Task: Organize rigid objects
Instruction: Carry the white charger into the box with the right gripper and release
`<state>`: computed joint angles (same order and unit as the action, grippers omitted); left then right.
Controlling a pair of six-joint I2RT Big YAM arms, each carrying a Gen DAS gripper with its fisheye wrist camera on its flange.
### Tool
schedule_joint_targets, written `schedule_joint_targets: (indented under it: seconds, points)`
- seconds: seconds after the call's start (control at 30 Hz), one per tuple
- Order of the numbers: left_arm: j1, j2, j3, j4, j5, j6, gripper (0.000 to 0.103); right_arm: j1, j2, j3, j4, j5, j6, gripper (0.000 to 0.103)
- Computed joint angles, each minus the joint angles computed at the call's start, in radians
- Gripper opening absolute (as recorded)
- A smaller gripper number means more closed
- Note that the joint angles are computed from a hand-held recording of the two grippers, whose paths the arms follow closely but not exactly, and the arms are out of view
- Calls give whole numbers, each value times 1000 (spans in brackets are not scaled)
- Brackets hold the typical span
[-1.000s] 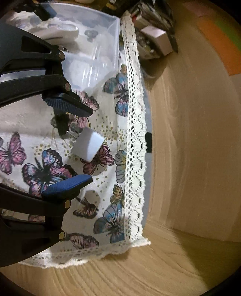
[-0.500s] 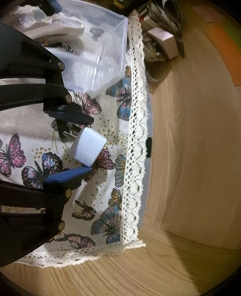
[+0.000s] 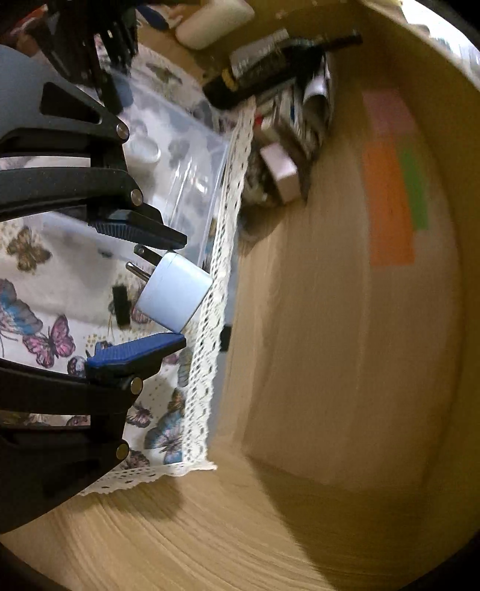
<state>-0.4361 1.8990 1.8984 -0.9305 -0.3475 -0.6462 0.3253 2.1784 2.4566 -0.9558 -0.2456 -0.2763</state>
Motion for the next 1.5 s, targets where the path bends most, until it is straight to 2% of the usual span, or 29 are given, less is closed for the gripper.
schedule_joint_targets:
  seconds: [0.13, 0.2, 0.43, 0.57, 0.77, 0.93, 1.1, 1.27, 1.5]
  points:
    - [0, 1, 1, -1, -2, 1, 14, 21, -46, -78, 31, -22, -40, 44]
    - [1, -1, -1, 0, 0, 1, 14, 33, -46, -86, 22, -31, -64, 44]
    - [1, -1, -1, 0, -1, 2, 14, 64, -20, -72, -63, -32, -133, 44]
    - [3, -2, -3, 2, 4, 2, 14, 78, 13, -39, -121, -18, -157, 44]
    - [3, -3, -4, 3, 4, 2, 14, 94, 102, 92, -246, 13, -197, 44]
    - [3, -3, -3, 2, 2, 3, 13, 95, 146, 168, -310, 18, -207, 44]
    - [3, -3, -4, 3, 4, 2, 13, 90, 134, 153, -296, 11, -204, 44]
    - [3, -3, -4, 4, 5, 2, 14, 83, 93, 99, -250, -6, -196, 47]
    - [3, -3, -4, 4, 4, 2, 14, 58, 55, 75, -192, -25, -144, 50]
